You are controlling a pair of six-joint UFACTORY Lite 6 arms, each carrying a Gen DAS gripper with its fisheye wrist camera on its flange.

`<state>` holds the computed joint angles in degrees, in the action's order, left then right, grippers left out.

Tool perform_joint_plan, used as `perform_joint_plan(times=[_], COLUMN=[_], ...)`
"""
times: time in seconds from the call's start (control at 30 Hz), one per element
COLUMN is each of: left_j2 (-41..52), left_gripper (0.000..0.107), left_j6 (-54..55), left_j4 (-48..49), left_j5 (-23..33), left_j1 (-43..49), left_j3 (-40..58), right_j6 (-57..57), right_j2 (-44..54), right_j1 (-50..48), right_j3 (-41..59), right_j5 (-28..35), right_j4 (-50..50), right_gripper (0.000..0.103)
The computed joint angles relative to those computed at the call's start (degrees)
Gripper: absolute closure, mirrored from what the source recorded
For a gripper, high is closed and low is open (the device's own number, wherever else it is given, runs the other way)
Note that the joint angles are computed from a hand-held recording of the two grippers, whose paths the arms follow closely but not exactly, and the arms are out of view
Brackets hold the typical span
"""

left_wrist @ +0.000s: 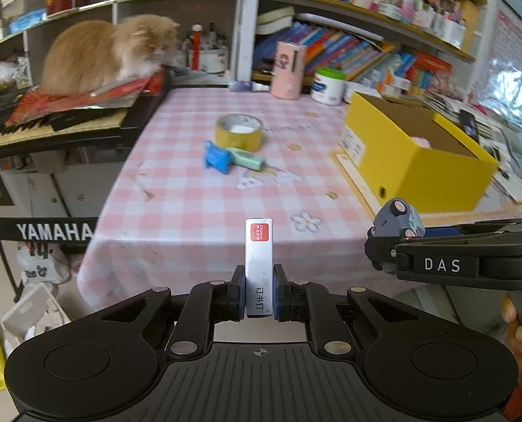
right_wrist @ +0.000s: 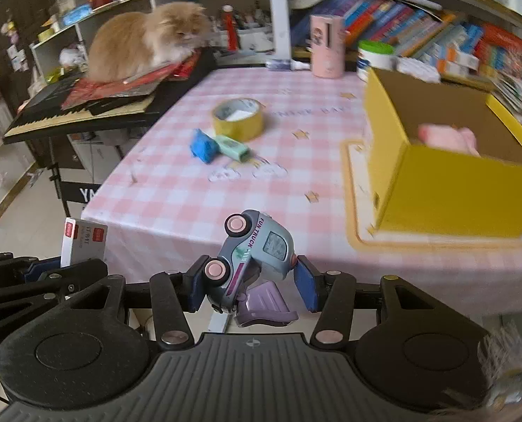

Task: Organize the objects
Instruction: 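Lift the white box and grey car and carry them toward the yellow box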

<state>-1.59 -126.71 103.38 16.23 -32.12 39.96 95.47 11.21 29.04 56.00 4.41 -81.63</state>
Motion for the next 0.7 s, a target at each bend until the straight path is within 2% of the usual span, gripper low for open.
perform_joint_plan(times=[0.1, 0.23, 0.5, 0.7], left_j2=[0.4, 2.3, 8.3, 13.4], left_gripper=[0.094, 0.094, 0.094, 0.094], left_j6=[0.6, -0.1, -2.6, 0.8], left_j4=[-0.1, 2.0, 6.5, 4.6], left_j5=[-0.5, -1.5, -3.8, -5.3], left_j1=[-1.9, -4.1, -7.8, -10.0], left_j3=[0.4, 2.3, 8.1, 13.8], right_j6=[8.8, 11.4, 5.9, -0.6], right_j2=[-4.4, -9.6, -18.0, -22.8], right_j1=[0.3, -0.6, -4.8, -8.8], right_j3=[-5.0, -10.4, -18.9, -23.0], right_j5=[1.7, 3.5, 5.4, 5.6], right_j4=[-6.9, -7.8, 0.4, 7.3], right_gripper=[0.054, 0.054, 0.054, 0.054])
